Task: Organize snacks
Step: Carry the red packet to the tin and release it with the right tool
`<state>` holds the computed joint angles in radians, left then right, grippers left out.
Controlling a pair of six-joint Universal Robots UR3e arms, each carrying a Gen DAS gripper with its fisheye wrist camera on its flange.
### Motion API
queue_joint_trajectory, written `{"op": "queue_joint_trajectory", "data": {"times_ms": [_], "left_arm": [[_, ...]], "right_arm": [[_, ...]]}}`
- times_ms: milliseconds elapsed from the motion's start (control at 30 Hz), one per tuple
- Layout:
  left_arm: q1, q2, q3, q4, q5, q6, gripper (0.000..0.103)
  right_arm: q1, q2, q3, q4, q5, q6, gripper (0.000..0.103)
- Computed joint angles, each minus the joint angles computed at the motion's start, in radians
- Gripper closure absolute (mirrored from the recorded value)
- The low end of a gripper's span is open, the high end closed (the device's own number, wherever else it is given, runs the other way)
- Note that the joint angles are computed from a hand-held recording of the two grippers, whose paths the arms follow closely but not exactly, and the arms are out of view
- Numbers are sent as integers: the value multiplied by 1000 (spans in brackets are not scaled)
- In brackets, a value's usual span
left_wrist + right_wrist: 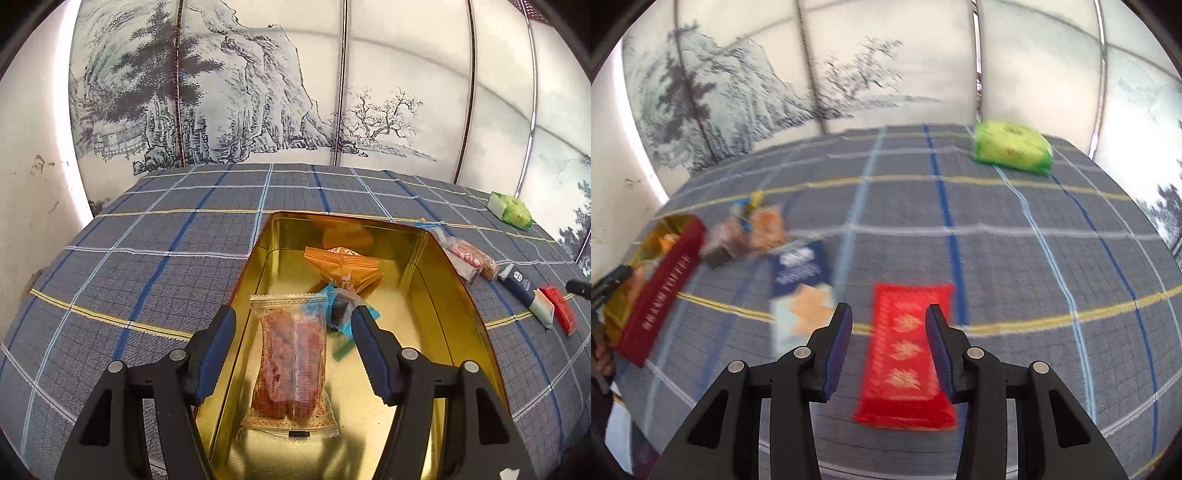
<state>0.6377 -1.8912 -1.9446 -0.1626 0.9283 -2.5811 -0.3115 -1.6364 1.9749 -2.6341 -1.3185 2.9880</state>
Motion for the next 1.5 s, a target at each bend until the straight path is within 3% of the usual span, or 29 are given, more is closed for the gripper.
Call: {"op": "queue_joint_trajectory", "data": {"times_ms": [133, 200, 333, 567, 667, 700, 733, 833, 900, 1000, 1133, 1333, 1500], "left_arm": [[6, 2, -7, 4, -14, 5, 39], [12, 5, -13, 5, -24, 5, 39], [19, 8, -17, 0, -42, 13, 36], [17, 9, -17, -5, -43, 20, 33], [14, 9, -16, -6, -37, 24, 32], [14, 8, -16, -5, -37, 23, 32], [15, 8, -17, -2, -37, 22, 32], [23, 10, -37, 39, -47, 6, 32], [35, 8, -48, 74, -53, -25, 32], [57, 0, -42, 77, -80, -55, 32], [66, -2, -45, 103, -78, -89, 32], [78, -3, -59, 156, -67, -141, 31], [86, -8, -60, 174, -62, -170, 28]], "right_arm": [[152, 100, -136, 0, -180, -3, 60], [133, 104, -140, 12, -167, 9, 59], [113, 89, -116, 81, -222, 5, 34], [110, 121, -89, 121, -289, 22, 34], [60, 123, -59, 99, -211, 4, 46], [55, 118, -60, 105, -213, -3, 56], [53, 108, -61, 115, -216, -9, 58], [-34, 11, -9, 147, -76, -34, 58], [-53, -36, -13, 162, -51, -7, 58], [-81, -102, -47, 200, 93, 24, 58], [65, 3, -217, 205, 131, 89, 58], [292, 280, -502, 202, 192, 166, 58], [447, 533, -789, 262, 182, 190, 58]]}}
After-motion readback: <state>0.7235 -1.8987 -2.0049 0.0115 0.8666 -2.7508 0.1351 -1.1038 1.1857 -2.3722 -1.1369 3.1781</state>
